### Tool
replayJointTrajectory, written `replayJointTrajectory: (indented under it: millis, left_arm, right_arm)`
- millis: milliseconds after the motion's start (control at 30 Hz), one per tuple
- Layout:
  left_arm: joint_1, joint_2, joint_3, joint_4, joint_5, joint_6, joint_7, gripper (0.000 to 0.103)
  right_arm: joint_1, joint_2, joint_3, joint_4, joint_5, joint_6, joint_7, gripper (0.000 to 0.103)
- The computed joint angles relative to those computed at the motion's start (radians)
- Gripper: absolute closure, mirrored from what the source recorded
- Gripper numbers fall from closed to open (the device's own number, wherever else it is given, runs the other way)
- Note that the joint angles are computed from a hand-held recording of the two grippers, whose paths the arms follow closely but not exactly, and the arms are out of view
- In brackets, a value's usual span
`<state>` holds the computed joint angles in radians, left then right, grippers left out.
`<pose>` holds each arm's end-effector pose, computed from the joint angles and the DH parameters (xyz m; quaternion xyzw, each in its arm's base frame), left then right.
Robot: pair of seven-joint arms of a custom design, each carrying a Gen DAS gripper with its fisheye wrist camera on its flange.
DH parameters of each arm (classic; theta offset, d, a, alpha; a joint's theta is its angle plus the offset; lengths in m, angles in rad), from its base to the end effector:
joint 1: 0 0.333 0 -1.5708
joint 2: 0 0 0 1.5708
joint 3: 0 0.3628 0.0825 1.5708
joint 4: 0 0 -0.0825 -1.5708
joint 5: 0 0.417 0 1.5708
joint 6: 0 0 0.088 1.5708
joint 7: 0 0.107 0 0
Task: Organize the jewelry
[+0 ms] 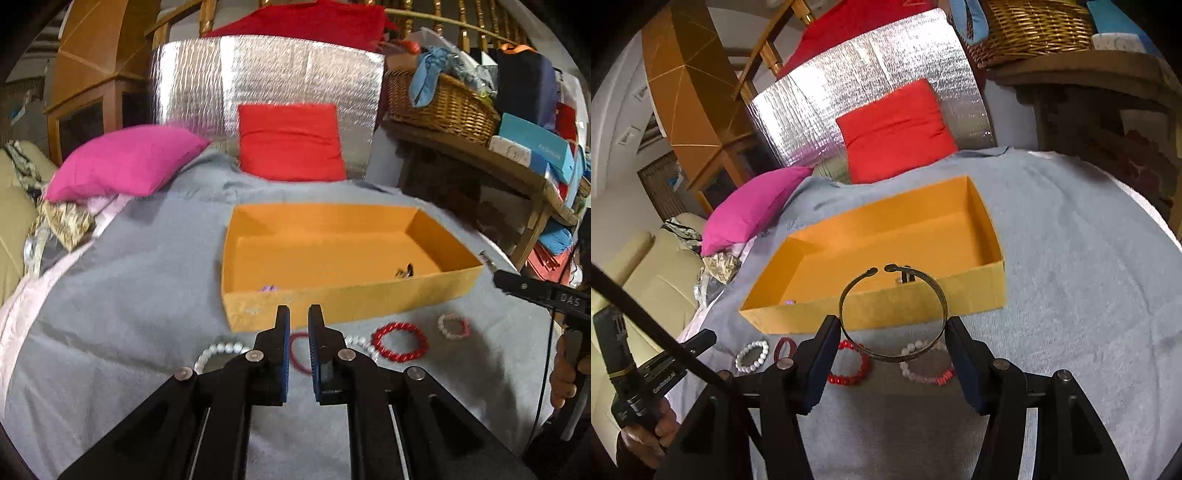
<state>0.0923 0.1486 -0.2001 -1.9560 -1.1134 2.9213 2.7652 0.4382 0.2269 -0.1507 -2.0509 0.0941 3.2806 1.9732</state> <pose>0.6590 -0.0086 0.4995 -0.5324 0.7087 -0.3927 0.2453 0.6427 0.1878 0.4780 -0.5570 0.6764 -0.2029 0.4371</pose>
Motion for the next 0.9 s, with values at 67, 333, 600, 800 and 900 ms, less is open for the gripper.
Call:
replayJointTrajectory:
  millis: [67, 333, 600, 800, 900]
  left_arm:
    - [0.006, 0.000, -0.019, 0.014, -0.080, 0.000, 0.081, 0.093]
    - [0.002, 0.007, 0.024, 0.057, -0.194, -0.074, 0.136, 0.093]
    - [0.034, 0.015, 0.033, 0.049, -0.111, -0.090, 0.050, 0.093]
    - [0.032, 0.004, 0.036, 0.042, -0.145, -0.085, 0.097, 0.093]
    - [0.015, 0.020, 0.054, 0.037, -0.003, -0.060, -0.030, 0.092]
  right_arm:
    - [0.021, 0.011, -0.022, 0.017, 0.002, -0.006, 0.005, 0.041]
    - [0.129, 0.048, -0.134, 0.065, 0.017, 0.020, -0.004, 0.041]
    - [0.075, 0.033, -0.067, 0.049, 0.042, 0.024, -0.040, 0.041]
    - [0.075, 0.034, -0.063, 0.051, 0.064, 0.025, -0.054, 0.041]
    - [0.086, 0.037, -0.072, 0.052, 0.065, 0.017, -0.057, 0.041]
